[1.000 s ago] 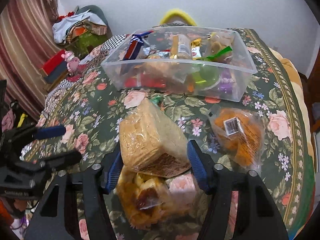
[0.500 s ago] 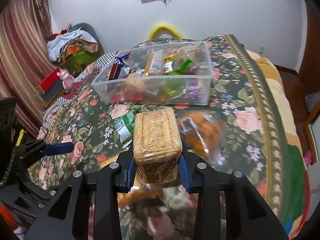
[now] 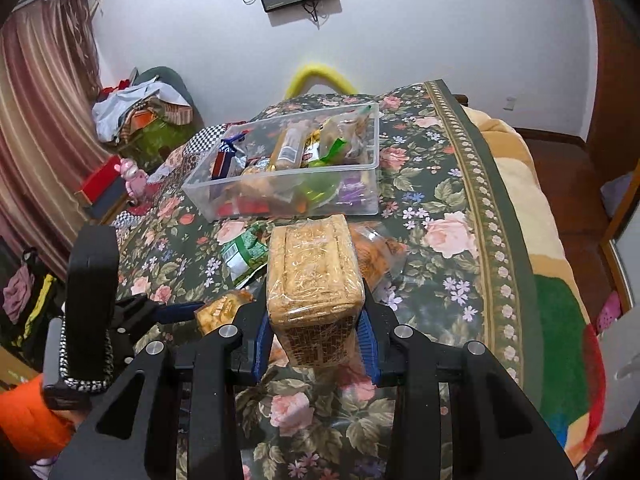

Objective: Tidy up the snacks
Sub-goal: 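Grasp the cake pack with the left gripper while the right grasps the bread loaf, then lower the cake pack into the box with the left gripper while the right lowers the loaf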

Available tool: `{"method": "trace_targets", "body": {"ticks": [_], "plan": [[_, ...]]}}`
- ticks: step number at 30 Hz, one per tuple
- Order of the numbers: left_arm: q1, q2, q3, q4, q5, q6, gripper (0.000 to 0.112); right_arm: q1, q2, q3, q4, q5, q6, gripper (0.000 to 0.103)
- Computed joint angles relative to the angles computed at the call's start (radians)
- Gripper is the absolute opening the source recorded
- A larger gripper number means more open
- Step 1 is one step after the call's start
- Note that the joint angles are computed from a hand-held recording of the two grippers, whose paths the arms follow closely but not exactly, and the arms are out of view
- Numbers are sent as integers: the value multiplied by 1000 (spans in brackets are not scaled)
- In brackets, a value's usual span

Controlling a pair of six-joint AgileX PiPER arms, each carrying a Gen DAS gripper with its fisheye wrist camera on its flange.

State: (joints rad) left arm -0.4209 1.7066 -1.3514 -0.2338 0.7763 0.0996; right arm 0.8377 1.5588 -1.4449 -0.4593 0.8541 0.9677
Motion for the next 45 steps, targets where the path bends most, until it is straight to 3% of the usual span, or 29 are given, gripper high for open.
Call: {"method": "trace_targets", "body": {"ticks": [4,13,20,36,45], "plan": [[9,-15,22,-12,-26,12,78,-7,3,-4,8,-10,-8,33],[64,-68,28,-11,-28,6,76,-7,25,-56,11,-3,-32,33],[139,-78,-65,-45,7,35,76,-17,60,-133,5,5,-68,33],[215,176,-534,-12,62,15,76,-95,271,-480,40,35,-242,33],[246,416,-935,-21,200,-8,76,-143,442,-749,86,84,-321,33]]}}
